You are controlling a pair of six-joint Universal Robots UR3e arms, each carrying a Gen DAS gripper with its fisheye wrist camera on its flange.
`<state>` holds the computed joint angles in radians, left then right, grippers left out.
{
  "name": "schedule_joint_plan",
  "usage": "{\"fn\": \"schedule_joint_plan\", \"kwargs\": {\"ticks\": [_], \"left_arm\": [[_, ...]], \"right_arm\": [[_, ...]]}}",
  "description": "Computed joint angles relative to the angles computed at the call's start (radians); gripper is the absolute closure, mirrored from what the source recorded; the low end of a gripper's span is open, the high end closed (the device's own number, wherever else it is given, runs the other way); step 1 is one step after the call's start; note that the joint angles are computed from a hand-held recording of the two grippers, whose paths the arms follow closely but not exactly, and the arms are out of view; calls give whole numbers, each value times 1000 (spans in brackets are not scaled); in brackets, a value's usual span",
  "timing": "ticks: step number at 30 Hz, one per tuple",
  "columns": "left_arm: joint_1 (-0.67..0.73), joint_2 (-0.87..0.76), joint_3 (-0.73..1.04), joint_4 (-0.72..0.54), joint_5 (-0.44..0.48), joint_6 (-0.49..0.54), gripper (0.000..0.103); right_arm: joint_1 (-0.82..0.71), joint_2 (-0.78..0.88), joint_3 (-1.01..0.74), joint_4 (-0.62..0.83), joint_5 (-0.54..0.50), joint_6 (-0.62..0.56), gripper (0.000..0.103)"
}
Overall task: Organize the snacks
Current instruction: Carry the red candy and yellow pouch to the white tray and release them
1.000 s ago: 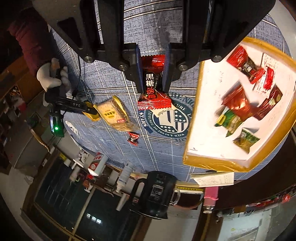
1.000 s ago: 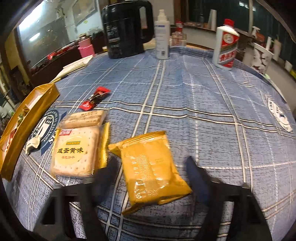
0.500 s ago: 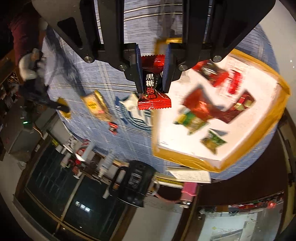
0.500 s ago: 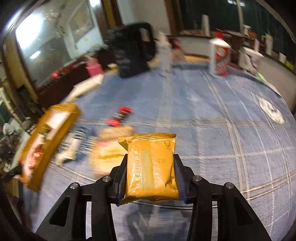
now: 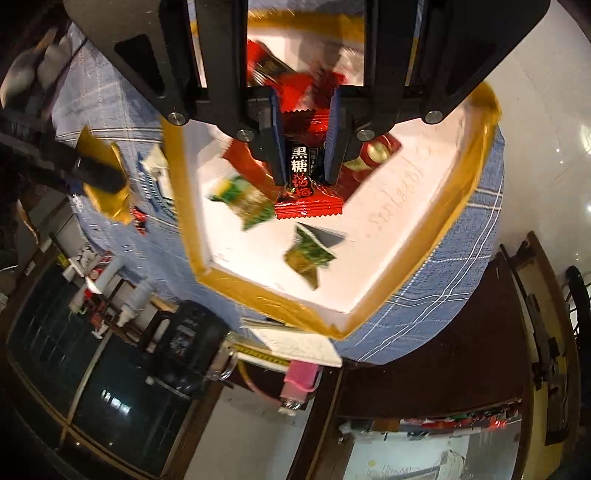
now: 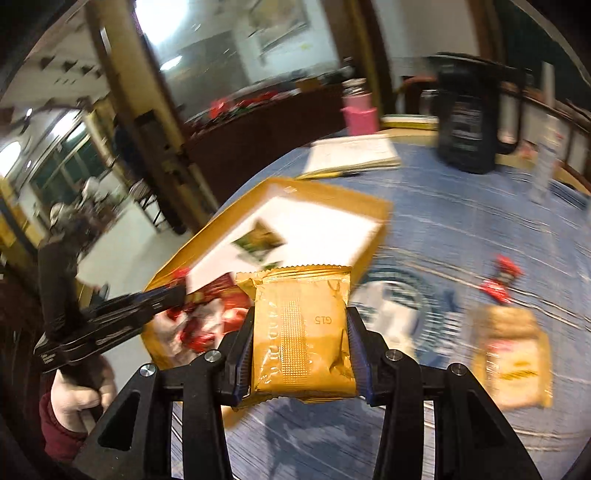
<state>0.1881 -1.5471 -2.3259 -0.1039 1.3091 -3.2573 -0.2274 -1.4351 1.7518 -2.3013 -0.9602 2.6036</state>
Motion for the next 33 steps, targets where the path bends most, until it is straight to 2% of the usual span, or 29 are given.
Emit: {"fn": "schedule_joint_plan", "kwargs": {"ticks": [5,8,10,11,12,14,16,18,20,23,28,30,33], "left_arm": [[40,-94,117,-72,10,-1,86],[99,-87,112,-93,-67,6,84],[127,-52,73,-82,-100,22,79],[140,-24,44,-73,-117,33,72],[146,4,22,-74,-122,38,64],[145,72,-13,-80,-110,35,58],[147,151,-64,-61,-113,29,53],[127,225,-100,-45,-88,-1,38],[105,293,-138,-24,-78,-30,31],[92,384,-199,2,-110,-80,29],[56,502,-280,12,-149,-186,29],[-24,478,-257,6,-90,-231,29],[-198,371,-183,42,76,-308,29]], "right_arm": [[180,152,-94,-118,-129,110,58],[235,223,-142,-161,-184,163,58],[257,270,-179,-178,-206,191,57],[266,287,-194,-184,-217,202,56],[273,307,-209,-193,-228,216,55],[284,344,-238,-208,-238,234,53],[288,365,-260,-207,-226,245,52],[279,355,-259,-198,-193,256,52],[257,315,-214,-223,-148,264,52],[199,210,-91,-281,-80,269,50],[57,17,114,-274,52,219,49],[-22,-83,216,-269,103,171,45],[-144,-208,321,-199,175,79,42]]}}
